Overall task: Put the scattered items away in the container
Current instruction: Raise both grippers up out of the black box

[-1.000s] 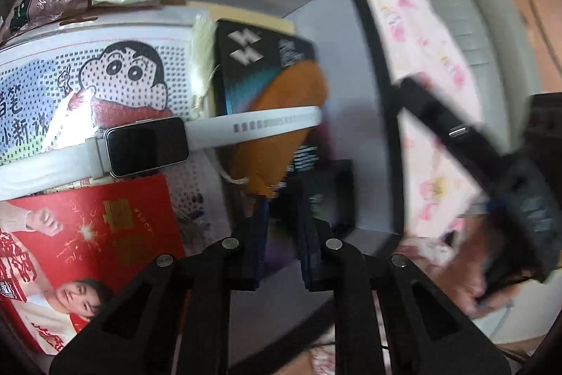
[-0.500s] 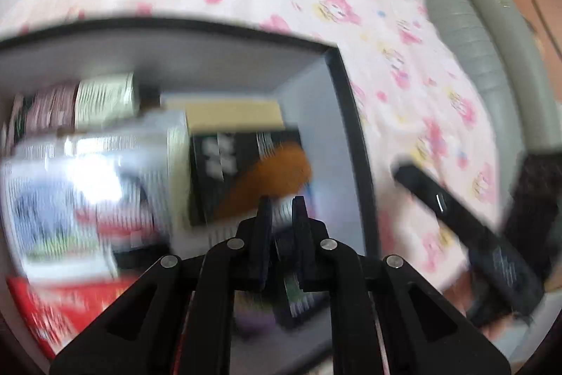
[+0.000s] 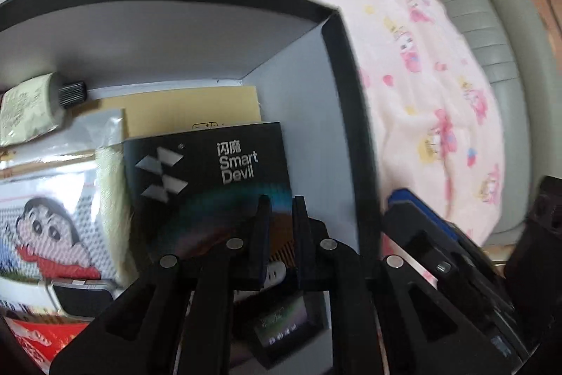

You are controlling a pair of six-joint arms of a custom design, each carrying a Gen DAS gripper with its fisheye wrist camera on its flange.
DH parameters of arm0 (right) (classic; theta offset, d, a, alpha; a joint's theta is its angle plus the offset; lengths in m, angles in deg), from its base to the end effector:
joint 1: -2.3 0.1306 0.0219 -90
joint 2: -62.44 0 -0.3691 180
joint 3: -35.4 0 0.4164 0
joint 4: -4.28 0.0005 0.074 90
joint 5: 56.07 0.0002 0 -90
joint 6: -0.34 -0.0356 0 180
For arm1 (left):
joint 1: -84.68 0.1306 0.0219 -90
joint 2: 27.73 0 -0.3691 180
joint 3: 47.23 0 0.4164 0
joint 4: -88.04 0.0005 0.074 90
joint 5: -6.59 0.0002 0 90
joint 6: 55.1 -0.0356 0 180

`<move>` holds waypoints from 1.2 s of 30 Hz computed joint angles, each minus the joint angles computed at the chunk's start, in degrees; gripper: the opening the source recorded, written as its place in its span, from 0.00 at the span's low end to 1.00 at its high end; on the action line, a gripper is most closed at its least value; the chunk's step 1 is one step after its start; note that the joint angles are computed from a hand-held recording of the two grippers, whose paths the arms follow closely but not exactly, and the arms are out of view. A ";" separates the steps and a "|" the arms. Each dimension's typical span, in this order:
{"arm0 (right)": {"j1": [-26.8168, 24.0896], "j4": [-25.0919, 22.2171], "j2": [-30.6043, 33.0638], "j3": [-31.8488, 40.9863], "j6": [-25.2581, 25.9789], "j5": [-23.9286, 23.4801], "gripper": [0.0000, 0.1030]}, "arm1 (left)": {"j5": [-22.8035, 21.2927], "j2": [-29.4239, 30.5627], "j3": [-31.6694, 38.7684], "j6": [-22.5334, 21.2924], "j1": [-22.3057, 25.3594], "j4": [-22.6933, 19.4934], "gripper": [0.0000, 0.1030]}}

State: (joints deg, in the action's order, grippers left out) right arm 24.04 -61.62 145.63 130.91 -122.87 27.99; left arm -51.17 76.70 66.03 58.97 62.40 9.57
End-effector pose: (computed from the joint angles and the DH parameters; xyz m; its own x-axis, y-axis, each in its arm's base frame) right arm 0.4166 0.1695 0.4978 -0.8584 0.2442 -0.4511 0.0534 0.9172 0.3948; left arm 0.5121 -0.2309 0.4543 -0.9929 0.0340 -0.1137 0.0958 0.7953 -0.5985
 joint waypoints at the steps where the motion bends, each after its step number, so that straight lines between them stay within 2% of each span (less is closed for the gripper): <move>1: 0.19 -0.05 -0.01 0.10 0.17 -0.06 0.19 | 0.37 -1.26 -1.10 0.47 0.47 1.26 0.10; 5: 1.79 0.02 -0.20 0.49 1.04 1.02 0.19 | -1.12 -9.03 -8.04 2.80 3.47 6.22 0.10; 7: 3.08 -0.32 0.33 1.06 1.86 1.79 0.20 | -5.90 -11.34 -9.87 3.14 4.81 4.21 0.10; 9: 4.93 -1.31 0.98 2.04 3.26 4.58 0.21 | -10.05 -13.71 -12.28 3.51 5.80 3.00 0.10; 11: 6.94 -0.99 0.95 2.27 3.78 5.94 0.21 | -9.62 -15.56 -14.56 4.16 7.93 4.57 0.10; 14: 10.82 0.38 1.22 3.05 8.96 10.74 0.21 | -11.57 -15.40 -15.20 5.06 9.71 5.00 0.10; 16: 11.45 0.23 2.76 3.69 9.96 8.20 0.21 | -10.22 -15.02 -15.44 5.83 9.96 3.92 0.10; 18: 11.02 -1.11 5.26 4.29 8.90 3.16 0.21 | -9.10 -14.52 -15.57 6.00 10.07 2.84 0.10; 20: 10.86 -3.29 7.54 4.91 8.43 1.16 0.21 | -8.92 -14.17 -15.02 5.07 10.13 1.93 0.10; 23: 10.53 -5.12 9.40 5.07 8.10 -1.55 0.21 | -7.11 -15.25 -15.61 5.96 10.96 3.45 0.12; 25: 10.88 -5.26 9.50 5.03 8.20 -0.88 0.21 | -7.89 -16.10 -16.14 6.13 11.41 3.60 0.12; 30: 12.13 -5.07 7.73 4.54 8.36 3.08 0.21 | -7.78 -20.77 -18.66 5.70 9.73 7.34 0.12; 34: 13.89 -4.76 5.25 4.53 8.33 7.80 0.22 | -9.41 -25.23 -19.86 4.00 8.16 8.34 0.23; 36: 14.72 -4.86 4.27 4.94 8.42 9.45 0.22 | -11.29 -26.78 -20.09 3.74 6.67 9.14 0.24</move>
State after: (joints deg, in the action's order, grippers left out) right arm 38.76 -66.49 149.90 135.85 -114.45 37.44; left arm -62.46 49.93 45.95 62.71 69.08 18.71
